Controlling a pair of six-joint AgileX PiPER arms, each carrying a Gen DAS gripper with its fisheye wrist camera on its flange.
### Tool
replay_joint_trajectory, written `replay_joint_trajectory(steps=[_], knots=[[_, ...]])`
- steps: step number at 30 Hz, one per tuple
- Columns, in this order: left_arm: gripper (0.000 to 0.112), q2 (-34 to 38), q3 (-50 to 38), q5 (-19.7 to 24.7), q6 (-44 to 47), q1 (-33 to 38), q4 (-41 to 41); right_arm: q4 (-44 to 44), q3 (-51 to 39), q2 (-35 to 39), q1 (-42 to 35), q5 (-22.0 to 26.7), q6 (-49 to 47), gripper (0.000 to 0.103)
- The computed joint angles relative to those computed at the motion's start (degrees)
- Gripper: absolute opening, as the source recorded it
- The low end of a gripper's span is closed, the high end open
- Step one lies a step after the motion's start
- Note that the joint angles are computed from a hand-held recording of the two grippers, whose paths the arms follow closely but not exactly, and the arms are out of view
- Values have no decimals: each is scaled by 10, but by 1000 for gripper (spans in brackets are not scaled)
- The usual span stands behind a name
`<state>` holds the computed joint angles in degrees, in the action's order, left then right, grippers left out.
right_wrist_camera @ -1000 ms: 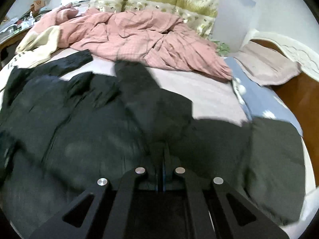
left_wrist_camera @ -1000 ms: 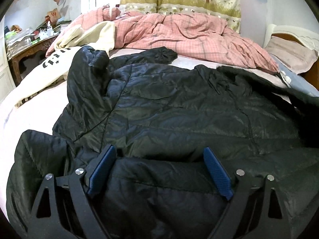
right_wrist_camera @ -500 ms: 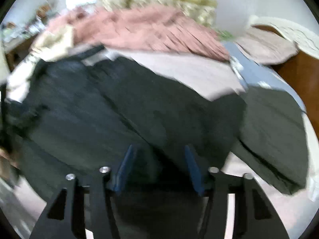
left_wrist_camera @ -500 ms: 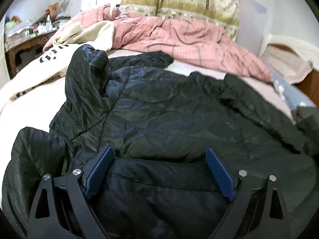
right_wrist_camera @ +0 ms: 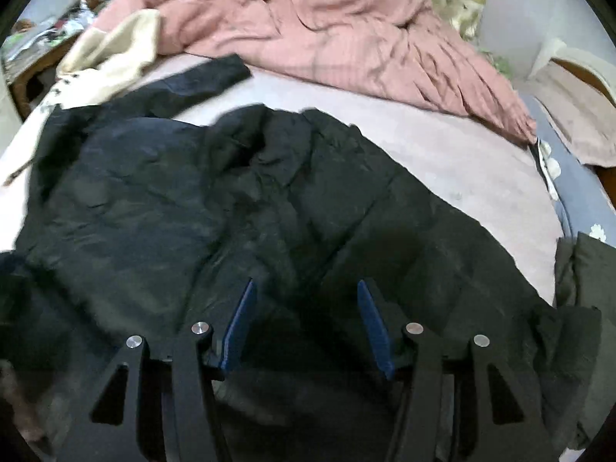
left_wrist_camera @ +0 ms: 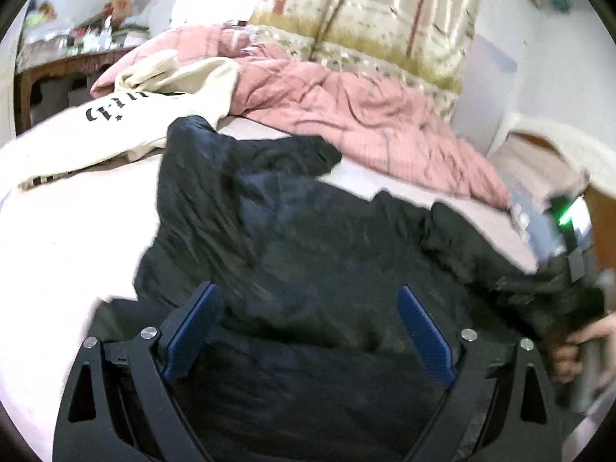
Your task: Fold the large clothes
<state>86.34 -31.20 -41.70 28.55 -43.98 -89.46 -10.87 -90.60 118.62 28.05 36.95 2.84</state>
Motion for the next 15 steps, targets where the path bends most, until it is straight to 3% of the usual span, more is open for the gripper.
replay_joint_trajectory(steps=[2, 4, 5, 6, 10, 13, 15], knots=[[93, -48, 40, 56, -48, 44, 68, 2, -62, 47, 0, 58, -16, 52], [93, -88, 67, 98, -72, 87, 101, 5, -108, 78, -2, 106, -12, 31], [92, -99, 75, 91, -62, 93, 83, 4, -106, 75, -2, 100, -10, 15], [92, -110, 82, 77, -44, 94, 57, 3, -101, 68, 1, 91, -15, 8], [92, -152, 104, 55, 10, 118, -19, 19, -59, 17, 27, 47, -31, 6], [92, -199, 129, 22, 37, 128, -65, 61, -54, -8, 55, 44, -59, 6], [92, -249, 155, 33, 50, 155, -76, 100, -54, -21, 82, 50, -86, 6]])
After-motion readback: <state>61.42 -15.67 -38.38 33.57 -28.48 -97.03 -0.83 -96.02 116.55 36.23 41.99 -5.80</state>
